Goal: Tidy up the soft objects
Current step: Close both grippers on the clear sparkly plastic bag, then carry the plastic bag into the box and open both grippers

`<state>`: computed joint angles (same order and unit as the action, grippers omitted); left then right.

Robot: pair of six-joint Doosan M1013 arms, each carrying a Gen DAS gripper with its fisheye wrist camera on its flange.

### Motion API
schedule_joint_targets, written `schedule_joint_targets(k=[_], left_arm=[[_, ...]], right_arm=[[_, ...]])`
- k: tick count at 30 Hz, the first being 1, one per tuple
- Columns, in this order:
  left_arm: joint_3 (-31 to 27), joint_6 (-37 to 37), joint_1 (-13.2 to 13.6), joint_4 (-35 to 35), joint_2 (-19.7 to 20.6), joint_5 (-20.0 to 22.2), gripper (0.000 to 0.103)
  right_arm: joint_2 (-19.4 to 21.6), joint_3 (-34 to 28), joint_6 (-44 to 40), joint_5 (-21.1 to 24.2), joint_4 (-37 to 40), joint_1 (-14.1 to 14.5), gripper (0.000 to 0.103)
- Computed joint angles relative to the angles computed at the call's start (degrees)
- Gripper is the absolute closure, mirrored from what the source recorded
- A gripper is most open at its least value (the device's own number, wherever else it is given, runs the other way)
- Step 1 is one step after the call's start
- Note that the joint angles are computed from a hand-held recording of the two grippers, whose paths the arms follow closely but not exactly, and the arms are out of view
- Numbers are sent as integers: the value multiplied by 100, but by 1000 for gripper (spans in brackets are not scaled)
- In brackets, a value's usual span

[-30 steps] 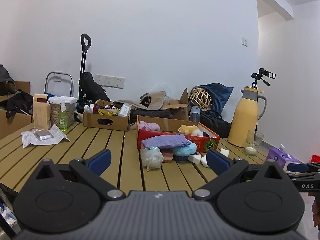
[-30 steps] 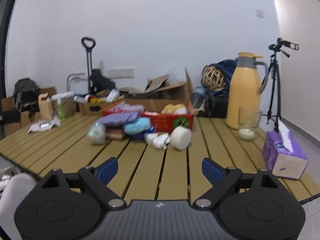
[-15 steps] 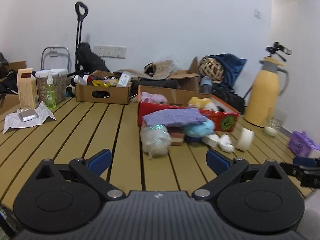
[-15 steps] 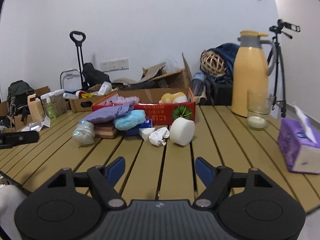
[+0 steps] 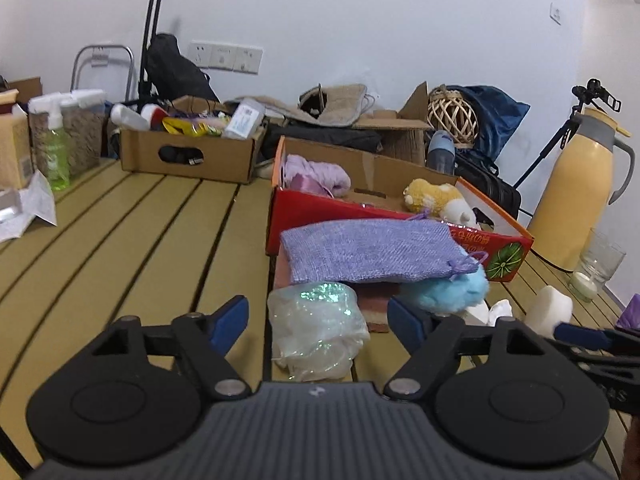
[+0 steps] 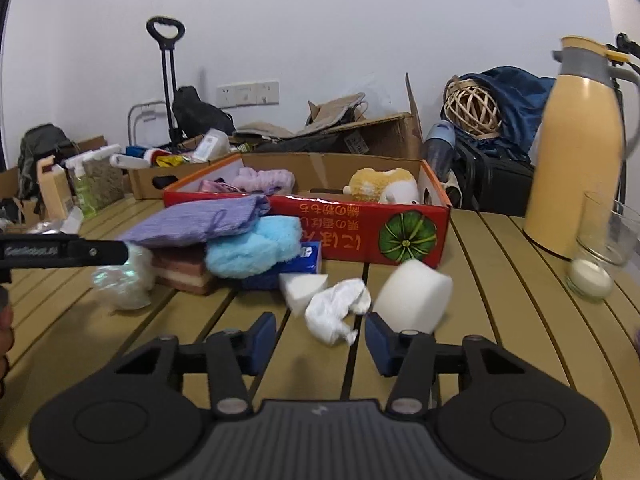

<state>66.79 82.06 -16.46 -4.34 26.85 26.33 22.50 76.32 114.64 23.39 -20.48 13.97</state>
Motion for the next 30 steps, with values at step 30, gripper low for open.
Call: schedule_joint_targets(k=[30], left_arm=[[1205,680,30,-634,-1128,-322,64]], right_arm=[[-898,1007,-1097,-453,1268,80,90]])
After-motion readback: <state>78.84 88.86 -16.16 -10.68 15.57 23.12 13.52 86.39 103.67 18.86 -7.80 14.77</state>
